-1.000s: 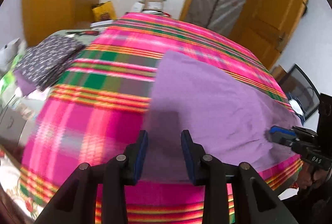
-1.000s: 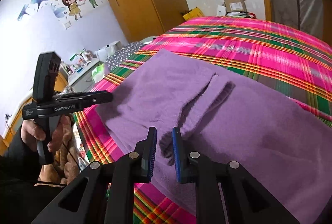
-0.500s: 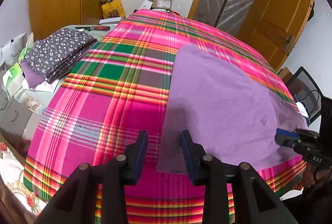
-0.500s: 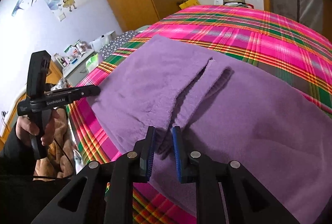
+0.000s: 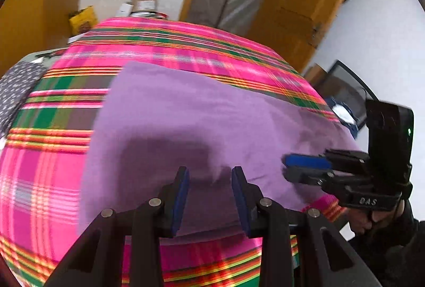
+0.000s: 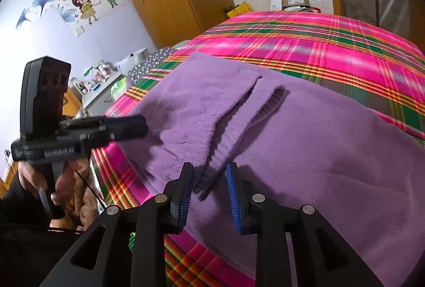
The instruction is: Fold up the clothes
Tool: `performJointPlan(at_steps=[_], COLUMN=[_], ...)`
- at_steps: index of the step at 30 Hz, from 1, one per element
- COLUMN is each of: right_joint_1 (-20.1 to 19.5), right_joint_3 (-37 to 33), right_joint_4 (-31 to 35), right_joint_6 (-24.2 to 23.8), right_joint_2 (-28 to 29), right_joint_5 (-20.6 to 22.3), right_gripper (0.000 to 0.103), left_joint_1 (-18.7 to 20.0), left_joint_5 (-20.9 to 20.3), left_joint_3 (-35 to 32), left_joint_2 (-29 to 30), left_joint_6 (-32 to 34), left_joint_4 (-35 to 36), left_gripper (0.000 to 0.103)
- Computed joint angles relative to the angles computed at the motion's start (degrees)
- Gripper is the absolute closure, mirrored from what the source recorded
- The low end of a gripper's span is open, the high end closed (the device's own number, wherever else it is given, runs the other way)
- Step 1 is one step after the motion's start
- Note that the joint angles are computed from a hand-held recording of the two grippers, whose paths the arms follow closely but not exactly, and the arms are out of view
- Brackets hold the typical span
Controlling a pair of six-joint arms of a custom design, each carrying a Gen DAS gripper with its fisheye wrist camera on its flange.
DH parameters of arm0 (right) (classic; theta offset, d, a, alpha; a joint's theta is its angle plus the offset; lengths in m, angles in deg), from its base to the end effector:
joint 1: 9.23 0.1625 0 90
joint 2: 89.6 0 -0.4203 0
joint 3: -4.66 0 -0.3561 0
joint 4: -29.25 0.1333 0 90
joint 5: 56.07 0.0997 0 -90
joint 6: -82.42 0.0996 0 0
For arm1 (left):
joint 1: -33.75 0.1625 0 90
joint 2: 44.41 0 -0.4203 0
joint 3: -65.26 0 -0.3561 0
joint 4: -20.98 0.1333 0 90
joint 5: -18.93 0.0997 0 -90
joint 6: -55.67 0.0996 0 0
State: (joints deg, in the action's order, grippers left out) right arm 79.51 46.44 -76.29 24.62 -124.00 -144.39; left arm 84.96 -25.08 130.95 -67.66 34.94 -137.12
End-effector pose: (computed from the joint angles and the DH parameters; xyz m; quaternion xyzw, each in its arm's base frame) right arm 0.1183 -0.8156 0.2698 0.4733 -0.8779 0.0691 0.0223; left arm -0.3219 -0.7276 0.0689 0.0552 0.9000 -0.3665 0.2292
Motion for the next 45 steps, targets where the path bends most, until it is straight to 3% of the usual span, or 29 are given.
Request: performJointPlan(at_steps=[11, 13, 19, 25, 31, 40, 45], right_joint_1=[-0.6, -0.7, -1.3, -1.7, -2.6, -4.1, -4.7], right_joint_3=[-2.2, -2.3, -4.5, -8.5, -10.2, -18.7, -22.3], right_joint_4=[-3.4, -3.8, -4.3, -4.8, -8.0, -4.5, -5.3], right_joint_6=[5.0, 5.3, 7.5, 9.7, 13.2, 18.1, 19.5], right_joint_2=[1.4, 1.3, 1.9, 3.3, 4.0, 6.9, 8.0], right_joint_5=[-0.5, -0.3, 0.0, 0.4, -0.4, -0.8, -0.8], right_gripper=[0.077, 0.077, 0.077, 0.077, 0.077, 0.076, 0.076], left_joint_1=[1.4, 1.8, 1.9, 1.4, 1.3, 1.2, 0.9], left_joint_5=[-2.6, -3.1, -3.7, -1.8, -1.6, -1.0, 0.9], left_joint_3=[-14.8, -15.8, -13.9, -14.4, -15.2, -25.1, -26.3], left_joint_2=[7.5, 8.2, 8.0, 8.7, 8.3, 12.7, 14.4], left_joint_6=[4.5, 3.9, 4.1, 4.4, 1.8, 4.0, 6.5], left_joint_4=[6.1, 7.9, 3.9, 4.1, 7.3, 13.8, 13.1], left_gripper=[0.069, 0.069, 0.069, 0.069, 0.069, 0.069, 0.066])
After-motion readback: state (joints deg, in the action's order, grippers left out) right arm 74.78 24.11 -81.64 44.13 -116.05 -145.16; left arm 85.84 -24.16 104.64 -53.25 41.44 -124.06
